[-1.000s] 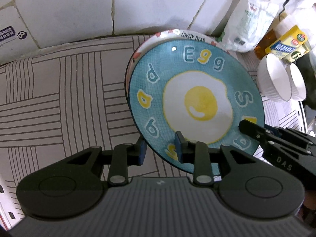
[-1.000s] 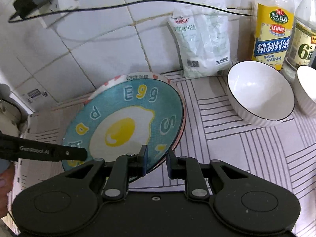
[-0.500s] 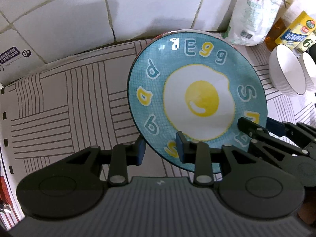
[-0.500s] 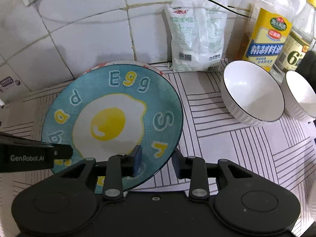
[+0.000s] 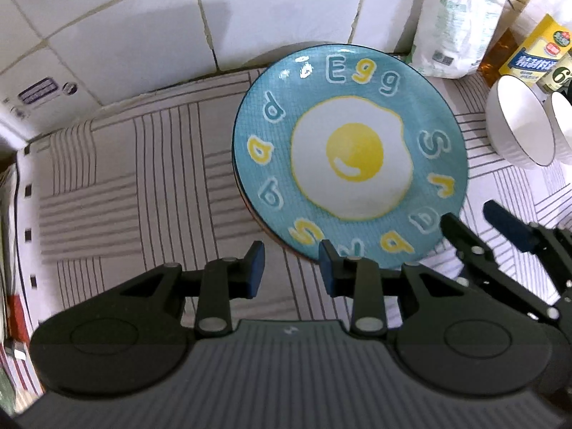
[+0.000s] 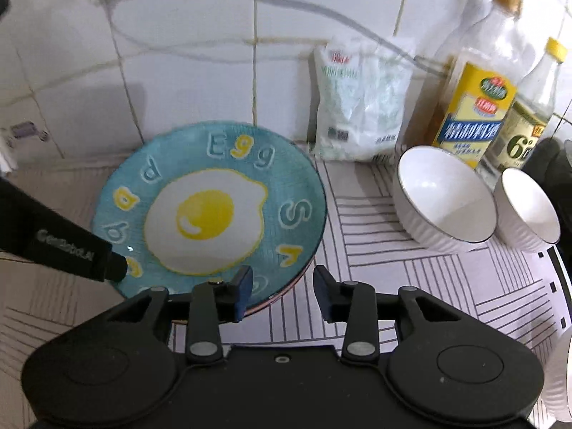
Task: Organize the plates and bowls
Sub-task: 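Open both grippers and withdraw from the egg-print plate rim, then move both open grippers to the white bowl beside the stove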
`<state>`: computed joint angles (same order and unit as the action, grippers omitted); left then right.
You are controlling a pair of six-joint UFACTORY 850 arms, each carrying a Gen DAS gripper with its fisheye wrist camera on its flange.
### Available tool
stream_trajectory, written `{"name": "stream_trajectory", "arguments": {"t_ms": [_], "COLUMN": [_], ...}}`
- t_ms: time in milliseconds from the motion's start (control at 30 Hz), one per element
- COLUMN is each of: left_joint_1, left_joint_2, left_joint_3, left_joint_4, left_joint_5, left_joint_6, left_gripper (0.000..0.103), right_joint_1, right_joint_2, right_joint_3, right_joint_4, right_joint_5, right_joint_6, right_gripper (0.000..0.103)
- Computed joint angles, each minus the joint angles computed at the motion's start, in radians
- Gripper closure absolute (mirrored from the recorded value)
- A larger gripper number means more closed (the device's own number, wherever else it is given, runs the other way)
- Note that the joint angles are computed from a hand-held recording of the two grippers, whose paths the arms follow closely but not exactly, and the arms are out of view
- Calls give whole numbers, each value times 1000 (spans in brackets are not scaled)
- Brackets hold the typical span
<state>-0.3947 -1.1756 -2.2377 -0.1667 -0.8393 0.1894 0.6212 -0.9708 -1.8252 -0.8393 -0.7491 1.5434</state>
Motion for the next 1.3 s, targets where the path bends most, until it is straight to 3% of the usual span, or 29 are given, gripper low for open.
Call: {"name": "stream_trajectory", "arguments": {"t_ms": [267, 533, 833, 1000, 1167, 1300], "left_joint_1": [-47, -143, -255, -306, -354, -394], "left_joint_2": [213, 334, 406, 394, 385, 372], "left_joint_3": [303, 439, 495, 475, 468, 453], "left_joint_4": [28, 156, 220, 239, 242, 277], "left_joint_5": [147, 214, 245, 238, 246, 256], "left_joint_6": [-151, -313, -433, -481, -506, -544], "left_gripper": [70, 62, 47, 43, 37, 29], "right_joint_1": [-8, -36, -66, -80, -109, -93], "right_joint_2": [262, 519, 754, 855, 941, 961], "right_joint_3": [371, 684, 980, 1099, 1210, 1271], "right_joint_4": [-372, -586, -837, -871, -957, -928], "right_joint_5": [163, 190, 119, 106, 163, 133], "right_joint_6": [281, 480, 765, 778, 882, 893], "right_gripper": [49, 43, 41, 38, 29, 28]}}
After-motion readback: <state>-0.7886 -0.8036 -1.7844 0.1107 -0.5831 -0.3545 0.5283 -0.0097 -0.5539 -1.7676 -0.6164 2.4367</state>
